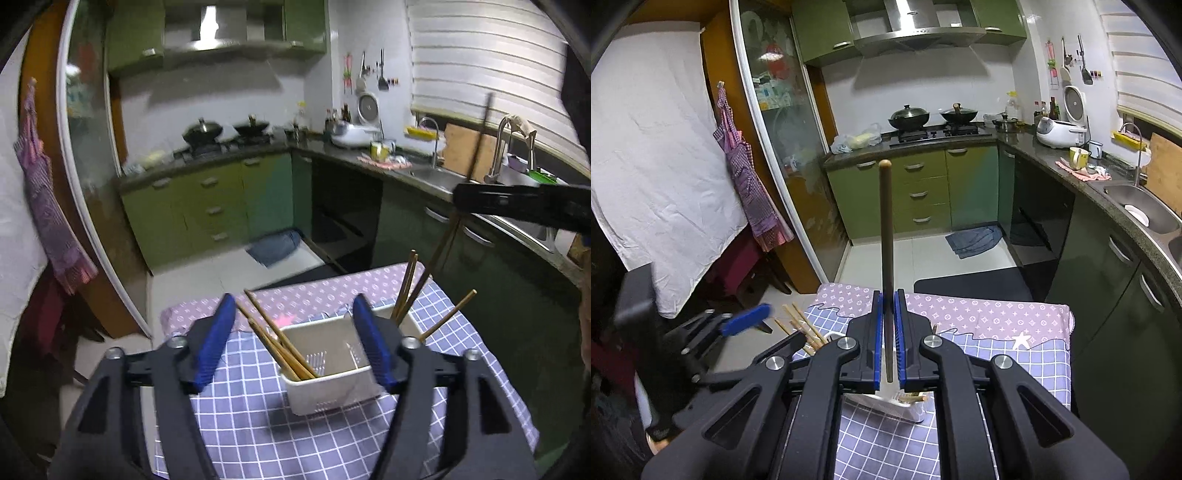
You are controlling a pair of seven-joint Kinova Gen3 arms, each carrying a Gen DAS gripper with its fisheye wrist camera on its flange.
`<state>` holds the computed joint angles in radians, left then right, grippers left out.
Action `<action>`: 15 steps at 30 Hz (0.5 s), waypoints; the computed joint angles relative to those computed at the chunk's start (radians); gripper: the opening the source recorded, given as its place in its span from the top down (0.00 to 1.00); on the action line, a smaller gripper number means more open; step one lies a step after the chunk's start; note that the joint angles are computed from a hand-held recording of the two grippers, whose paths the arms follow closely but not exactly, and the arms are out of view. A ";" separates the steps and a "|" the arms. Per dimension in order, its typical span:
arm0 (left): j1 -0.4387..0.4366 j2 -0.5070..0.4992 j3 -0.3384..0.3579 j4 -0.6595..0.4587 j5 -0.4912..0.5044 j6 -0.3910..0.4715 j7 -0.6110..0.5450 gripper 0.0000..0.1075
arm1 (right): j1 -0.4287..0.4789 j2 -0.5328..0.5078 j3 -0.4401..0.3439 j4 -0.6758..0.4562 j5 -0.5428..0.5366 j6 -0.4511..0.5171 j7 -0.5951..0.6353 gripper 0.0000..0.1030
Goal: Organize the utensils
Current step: 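Drop the left tool's chopstick into the holder and open the left tool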
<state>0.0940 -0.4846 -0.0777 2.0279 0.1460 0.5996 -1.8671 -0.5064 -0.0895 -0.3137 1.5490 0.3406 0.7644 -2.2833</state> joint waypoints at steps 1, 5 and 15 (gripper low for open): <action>-0.021 -0.026 0.026 0.024 -0.018 -0.025 0.012 0.40 | 0.001 0.004 -0.004 0.000 0.011 0.000 -0.012 0.93; -0.025 -0.076 0.040 0.060 -0.045 -0.040 0.022 0.37 | -0.005 0.029 -0.006 0.002 0.047 -0.007 -0.053 0.93; 0.006 -0.180 -0.013 0.130 -0.057 -0.009 0.029 0.32 | -0.072 0.108 0.032 0.036 0.082 -0.018 -0.103 0.93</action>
<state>0.1001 -0.6649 -0.0911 2.1578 0.0894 0.5902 -1.8379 -0.5784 0.0186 -0.2815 1.5852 0.4227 0.7464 -2.3858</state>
